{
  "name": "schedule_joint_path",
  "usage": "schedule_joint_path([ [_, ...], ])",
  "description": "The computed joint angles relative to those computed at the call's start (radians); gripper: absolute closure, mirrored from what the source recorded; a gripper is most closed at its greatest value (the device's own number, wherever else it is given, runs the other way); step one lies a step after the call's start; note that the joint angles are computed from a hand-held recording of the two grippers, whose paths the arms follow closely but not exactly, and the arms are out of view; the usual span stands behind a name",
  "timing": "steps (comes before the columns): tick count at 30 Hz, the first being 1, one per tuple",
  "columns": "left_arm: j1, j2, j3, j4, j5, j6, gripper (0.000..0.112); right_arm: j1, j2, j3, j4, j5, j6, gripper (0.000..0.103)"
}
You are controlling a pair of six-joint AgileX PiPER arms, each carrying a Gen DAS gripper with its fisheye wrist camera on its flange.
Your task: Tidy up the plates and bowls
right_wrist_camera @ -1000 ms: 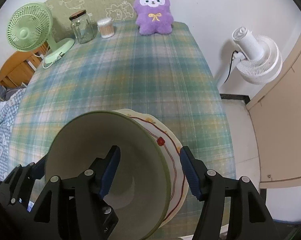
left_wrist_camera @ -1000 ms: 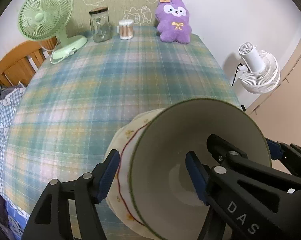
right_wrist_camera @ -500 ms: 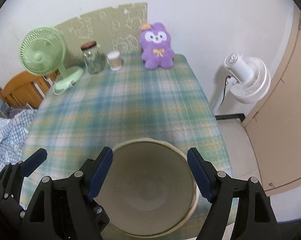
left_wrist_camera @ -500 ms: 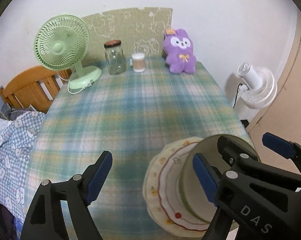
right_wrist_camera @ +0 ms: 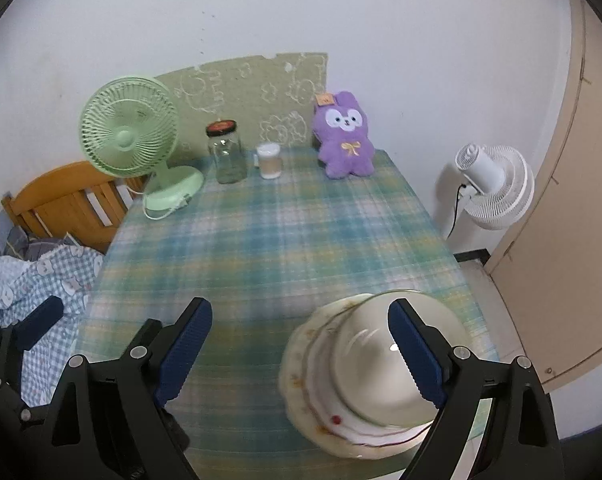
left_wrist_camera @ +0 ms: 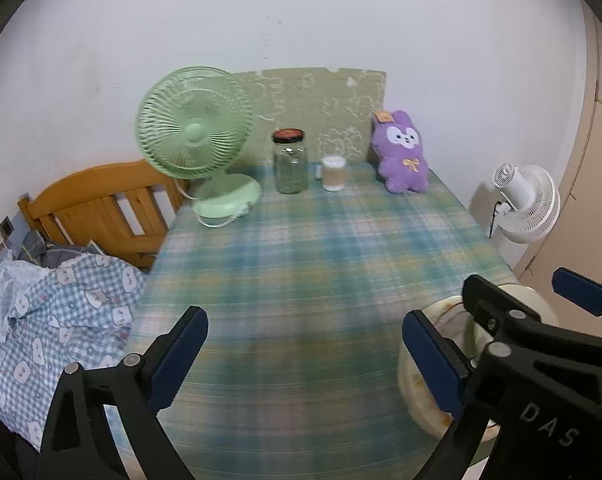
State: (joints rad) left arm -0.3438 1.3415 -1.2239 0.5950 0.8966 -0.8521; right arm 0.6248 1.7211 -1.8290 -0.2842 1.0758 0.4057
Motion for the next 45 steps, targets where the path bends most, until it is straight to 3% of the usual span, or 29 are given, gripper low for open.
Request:
schedule_joint_path([
  [8,0.167,-0.148,0.152,-0.09,-0.114,0.178,0.012,0.189,-0.048,0.097,-0.221,-0.031,0.251,0.011],
  [13,0.237,-0.23,0.248,-0.157,-0.186,0.264,0.011,0.253,-0.082,0.174,-0.281,-0.058,0.333,0.011],
  [27,0.176,-0.362,0.481,0.096,-0.265,-0.029,0.01,0.305,-0.245,0.537,-0.467,-0.231,0.611,0.007],
  [39,-0.132,-0.432,0.604,0.421,-0.057,-0.502,0.01,0.265,-0.386,0.766,-0.545,-0.371,0.695,0.004],
  [45,-0.197,-0.428,0.664,0.484,-0.032,-0.638,0.01,0.247,-0.412,0.849,-0.585,-0.434,0.747,0.004],
])
